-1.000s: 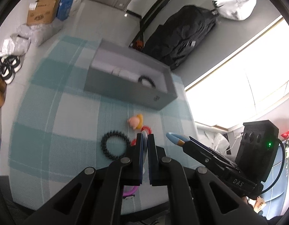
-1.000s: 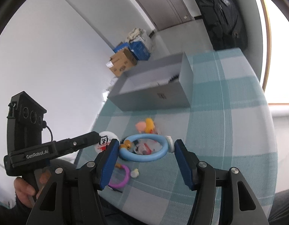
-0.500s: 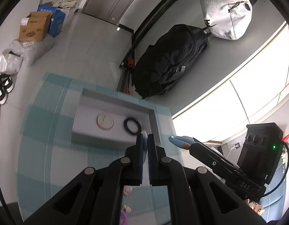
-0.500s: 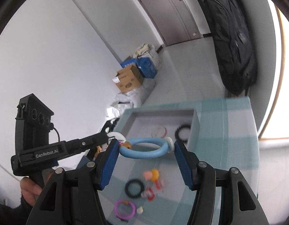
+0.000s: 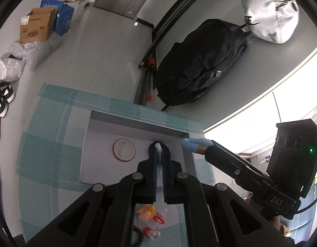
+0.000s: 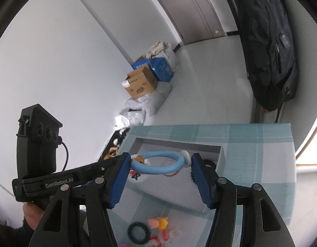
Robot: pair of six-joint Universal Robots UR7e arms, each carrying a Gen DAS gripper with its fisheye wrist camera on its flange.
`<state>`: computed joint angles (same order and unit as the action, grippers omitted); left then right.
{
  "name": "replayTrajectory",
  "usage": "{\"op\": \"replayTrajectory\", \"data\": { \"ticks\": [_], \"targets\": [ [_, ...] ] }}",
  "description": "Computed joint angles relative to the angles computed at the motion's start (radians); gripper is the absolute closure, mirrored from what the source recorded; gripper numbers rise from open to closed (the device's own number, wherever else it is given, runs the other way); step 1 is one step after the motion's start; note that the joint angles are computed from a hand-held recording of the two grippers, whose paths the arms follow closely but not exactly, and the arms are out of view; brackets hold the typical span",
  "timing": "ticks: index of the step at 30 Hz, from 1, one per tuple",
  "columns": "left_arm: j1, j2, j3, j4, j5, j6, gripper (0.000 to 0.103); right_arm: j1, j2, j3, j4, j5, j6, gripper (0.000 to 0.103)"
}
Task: Organize jewelry
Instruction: 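Carry the blue ring and badge into the grey box while both grippers open, then move both open grippers back from the box toward the table items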
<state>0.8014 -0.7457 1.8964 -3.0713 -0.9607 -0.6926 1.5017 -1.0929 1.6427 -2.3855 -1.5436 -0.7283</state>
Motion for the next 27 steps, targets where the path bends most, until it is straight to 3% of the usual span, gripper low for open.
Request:
{"op": "replayTrajectory", "data": {
  "ticks": [8,11,14,16,18,20,27],
  "targets": [
    [0.034,0.002,-0.005,-0.008,-0.042,0.008,0.103,-0.001,0.060,-0.038,0.009,-0.032,0.005,0.043],
    [0.039,0.007,-0.013,-0.002,-0.028,-0.006,0.103,0.003,0.072,-0.042,0.000,-0.051,0.011,0.042],
    [0.056,0.005,-0.022,0.009,-0.062,-0.028,0.101,0.007,0.086,-0.056,0.004,-0.075,0.022,0.026],
    [0.070,-0.001,-0.025,0.021,-0.110,-0.037,0.088,0.003,0.079,-0.049,-0.009,-0.068,0.019,0.022],
    [0.070,-0.003,-0.014,-0.015,-0.117,-0.037,0.061,-0.004,0.063,-0.039,-0.022,-0.055,0.012,0.019],
    [0.061,-0.008,0.006,-0.060,-0.102,-0.042,0.050,-0.010,0.051,-0.023,-0.055,-0.053,0.009,0.015],
    [0.026,-0.036,0.028,0.024,-0.029,-0.100,0.048,-0.037,-0.009,0.044,-0.153,-0.039,-0.010,0.007]
  ]
}}
